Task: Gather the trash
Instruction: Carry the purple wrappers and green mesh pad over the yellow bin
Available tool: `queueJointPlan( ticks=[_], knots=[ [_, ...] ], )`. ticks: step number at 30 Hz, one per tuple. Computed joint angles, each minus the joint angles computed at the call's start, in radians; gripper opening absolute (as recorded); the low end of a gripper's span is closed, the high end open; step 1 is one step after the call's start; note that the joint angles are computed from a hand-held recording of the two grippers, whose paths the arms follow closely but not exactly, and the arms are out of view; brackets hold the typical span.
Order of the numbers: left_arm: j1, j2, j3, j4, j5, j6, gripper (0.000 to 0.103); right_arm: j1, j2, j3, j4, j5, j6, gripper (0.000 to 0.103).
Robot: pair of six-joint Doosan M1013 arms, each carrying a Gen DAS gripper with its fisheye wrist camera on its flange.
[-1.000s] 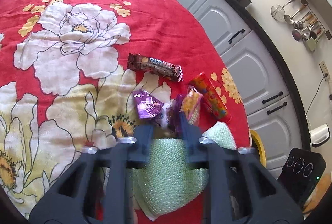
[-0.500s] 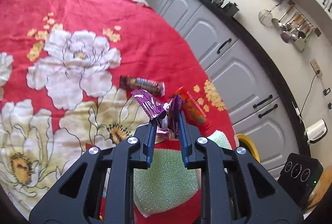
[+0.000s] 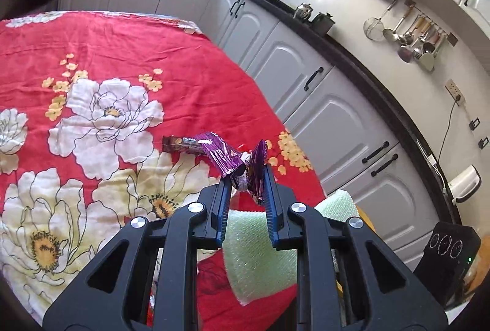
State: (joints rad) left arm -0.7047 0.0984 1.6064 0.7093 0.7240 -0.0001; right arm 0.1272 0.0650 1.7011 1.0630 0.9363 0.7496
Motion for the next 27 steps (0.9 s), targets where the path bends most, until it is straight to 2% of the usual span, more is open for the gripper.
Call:
queueJointPlan(
  ticks=[13, 27],
  knots=[
    [-0.048, 0.011, -0.04, 0.06, 0.025, 0.028, 0.014, -0.068, -0.031, 0.019, 0.05, -0.025, -0.008, 0.031],
    [-0.082, 0.037, -0.08, 0.064, 0.02, 0.095, 0.014, -0.128, -0.055, 0.036, 0.064, -0.066, -0.01, 0.031]
  ],
)
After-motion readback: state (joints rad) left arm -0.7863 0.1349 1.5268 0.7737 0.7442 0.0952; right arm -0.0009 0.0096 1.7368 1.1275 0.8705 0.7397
